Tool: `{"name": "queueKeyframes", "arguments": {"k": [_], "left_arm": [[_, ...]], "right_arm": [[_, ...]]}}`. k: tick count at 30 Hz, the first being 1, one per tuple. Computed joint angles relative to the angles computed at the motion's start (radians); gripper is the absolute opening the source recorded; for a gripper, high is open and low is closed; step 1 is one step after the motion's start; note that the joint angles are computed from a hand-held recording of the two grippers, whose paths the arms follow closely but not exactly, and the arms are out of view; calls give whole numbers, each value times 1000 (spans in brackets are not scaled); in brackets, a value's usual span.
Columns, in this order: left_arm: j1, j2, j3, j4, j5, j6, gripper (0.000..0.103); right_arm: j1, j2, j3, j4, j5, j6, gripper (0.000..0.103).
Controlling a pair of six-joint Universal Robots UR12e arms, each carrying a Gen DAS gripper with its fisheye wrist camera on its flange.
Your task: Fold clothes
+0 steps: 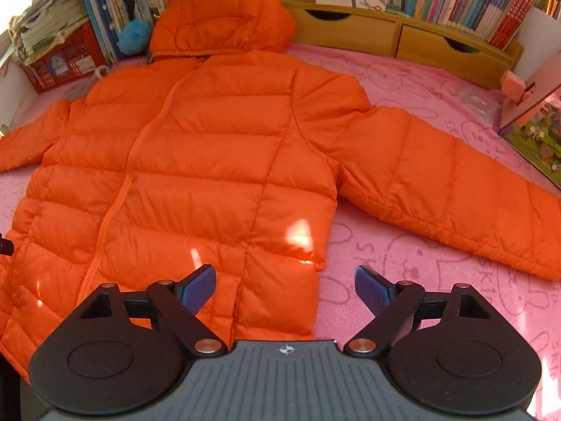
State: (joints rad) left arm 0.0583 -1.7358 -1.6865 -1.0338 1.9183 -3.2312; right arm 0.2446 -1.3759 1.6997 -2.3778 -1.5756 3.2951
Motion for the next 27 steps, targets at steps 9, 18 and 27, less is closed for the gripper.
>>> {"name": "queueKeyframes", "arguments": {"k": [9,18,27], "left_arm": [[-4,-102,83,58,-26,106,86],[1,-126,96,-43,14,48,86],[-66,-165,160,150,-259,232,82]], "right_arm": [[44,154,-164,-74,59,73,86],[-49,124,-72,-19,-186,495,86],[-23,107,-12,-151,-139,186,45]]}}
